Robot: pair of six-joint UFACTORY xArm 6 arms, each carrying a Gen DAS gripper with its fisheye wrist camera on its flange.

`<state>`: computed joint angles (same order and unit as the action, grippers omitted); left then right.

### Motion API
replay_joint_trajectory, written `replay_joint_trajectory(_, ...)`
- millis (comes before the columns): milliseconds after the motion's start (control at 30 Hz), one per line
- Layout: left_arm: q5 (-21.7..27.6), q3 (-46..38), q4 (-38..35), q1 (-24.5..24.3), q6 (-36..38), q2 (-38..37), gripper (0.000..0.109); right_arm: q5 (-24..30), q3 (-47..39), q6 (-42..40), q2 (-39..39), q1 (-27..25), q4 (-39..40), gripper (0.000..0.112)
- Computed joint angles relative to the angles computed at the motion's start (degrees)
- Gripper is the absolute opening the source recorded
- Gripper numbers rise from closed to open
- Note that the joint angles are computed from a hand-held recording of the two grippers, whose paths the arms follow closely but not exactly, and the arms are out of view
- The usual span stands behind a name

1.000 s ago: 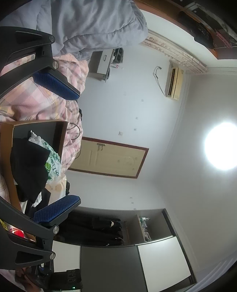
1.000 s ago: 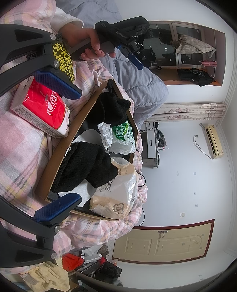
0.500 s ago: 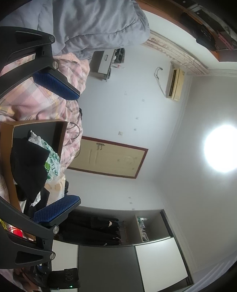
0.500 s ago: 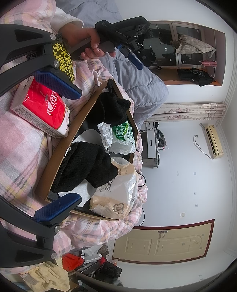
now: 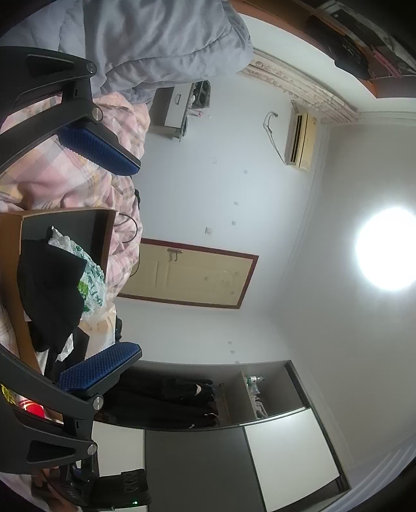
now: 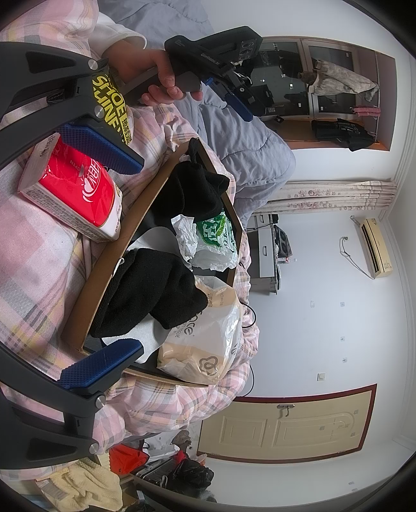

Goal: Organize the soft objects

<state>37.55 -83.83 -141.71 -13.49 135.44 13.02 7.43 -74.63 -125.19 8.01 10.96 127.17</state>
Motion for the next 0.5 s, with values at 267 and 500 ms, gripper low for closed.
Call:
replay_joint_trajectory(267, -0.6, -0.1, 0.6, -0.1, -1.0, -0.2, 0.103, 0.0, 0.0, 0.0, 0.0, 0.0, 0.0, 0.102)
replay_joint_trajectory(500, 0.4, 0.4, 0.4, 0.1, -1.4, -0.3, 0.103, 0.0, 0.0, 0.1, 0.0, 0.0, -0.1, 0.102)
